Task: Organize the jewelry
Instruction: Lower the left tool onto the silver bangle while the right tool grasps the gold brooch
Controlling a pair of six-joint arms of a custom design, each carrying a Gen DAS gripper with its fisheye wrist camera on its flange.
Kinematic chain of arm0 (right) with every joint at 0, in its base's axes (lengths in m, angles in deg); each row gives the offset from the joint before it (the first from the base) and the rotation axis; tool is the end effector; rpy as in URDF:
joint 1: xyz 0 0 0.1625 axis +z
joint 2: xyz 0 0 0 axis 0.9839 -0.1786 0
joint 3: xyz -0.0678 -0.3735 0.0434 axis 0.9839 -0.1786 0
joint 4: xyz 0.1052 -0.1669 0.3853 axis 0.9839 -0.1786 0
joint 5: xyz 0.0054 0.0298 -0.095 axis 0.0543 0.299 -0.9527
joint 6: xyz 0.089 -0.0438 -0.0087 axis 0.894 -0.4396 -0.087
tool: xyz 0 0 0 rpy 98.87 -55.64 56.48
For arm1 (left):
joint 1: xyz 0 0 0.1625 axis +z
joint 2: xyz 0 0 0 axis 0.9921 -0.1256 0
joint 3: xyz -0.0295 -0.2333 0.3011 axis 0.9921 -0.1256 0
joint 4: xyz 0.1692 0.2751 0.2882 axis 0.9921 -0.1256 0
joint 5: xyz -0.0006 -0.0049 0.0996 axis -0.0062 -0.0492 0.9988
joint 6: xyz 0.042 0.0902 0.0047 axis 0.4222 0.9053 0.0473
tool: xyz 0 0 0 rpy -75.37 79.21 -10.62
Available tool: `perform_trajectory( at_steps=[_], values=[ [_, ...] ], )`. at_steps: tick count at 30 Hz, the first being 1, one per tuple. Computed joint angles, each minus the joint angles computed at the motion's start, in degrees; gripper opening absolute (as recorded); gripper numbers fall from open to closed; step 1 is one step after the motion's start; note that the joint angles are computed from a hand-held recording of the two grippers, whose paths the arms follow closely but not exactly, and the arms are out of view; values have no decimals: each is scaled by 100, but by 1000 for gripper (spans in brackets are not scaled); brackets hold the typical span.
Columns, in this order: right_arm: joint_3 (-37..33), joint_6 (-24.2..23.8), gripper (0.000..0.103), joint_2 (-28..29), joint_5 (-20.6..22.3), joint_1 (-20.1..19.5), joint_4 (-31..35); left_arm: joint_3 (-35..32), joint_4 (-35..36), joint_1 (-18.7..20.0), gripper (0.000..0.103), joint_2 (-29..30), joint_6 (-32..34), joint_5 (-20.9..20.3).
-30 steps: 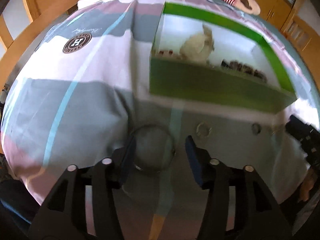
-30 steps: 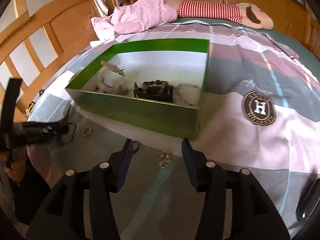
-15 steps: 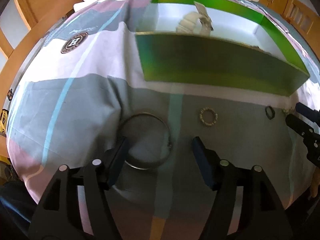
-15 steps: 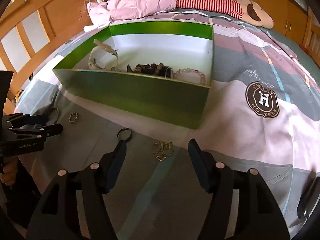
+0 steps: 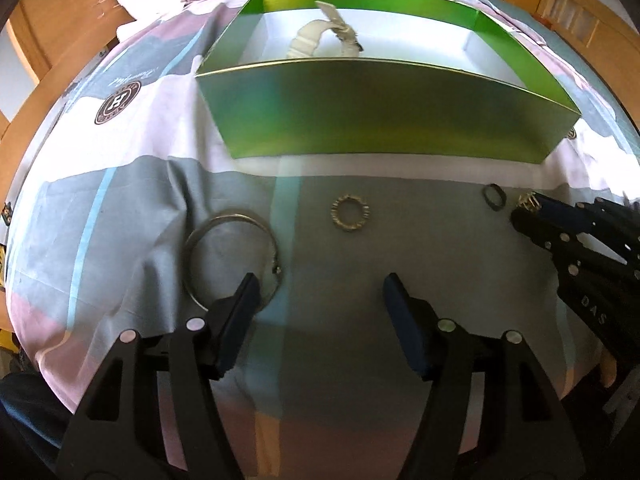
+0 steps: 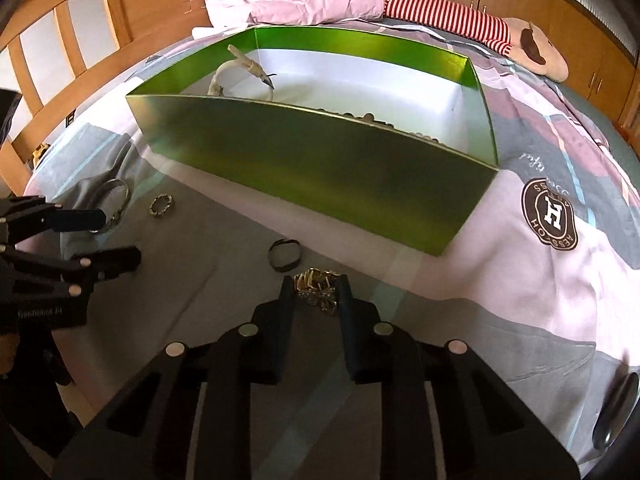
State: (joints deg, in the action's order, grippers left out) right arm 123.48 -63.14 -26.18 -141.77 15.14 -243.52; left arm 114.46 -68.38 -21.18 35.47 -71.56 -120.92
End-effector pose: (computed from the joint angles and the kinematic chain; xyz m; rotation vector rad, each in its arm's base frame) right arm 0.1446 -0.8046 0.1741 0.3373 -2.3399 0.6849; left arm -0.2394 -0.8616 0.1046 0.6999 2.3328 -0.2867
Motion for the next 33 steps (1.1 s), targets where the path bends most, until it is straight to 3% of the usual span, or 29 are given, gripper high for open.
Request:
perform_trajectory(
  at_steps=[10,27,33],
  values=[
    [116,400,22,-157,102,-52,-121,572,-616,-106,68,-274,70,190],
    [99,355,22,-116,18,-43,-80,331,-203,-11,79,-156,-184,260],
    [121,372,22,-125,12,-48,-146,83,-111,65,79,-110,-237,69]
  ],
)
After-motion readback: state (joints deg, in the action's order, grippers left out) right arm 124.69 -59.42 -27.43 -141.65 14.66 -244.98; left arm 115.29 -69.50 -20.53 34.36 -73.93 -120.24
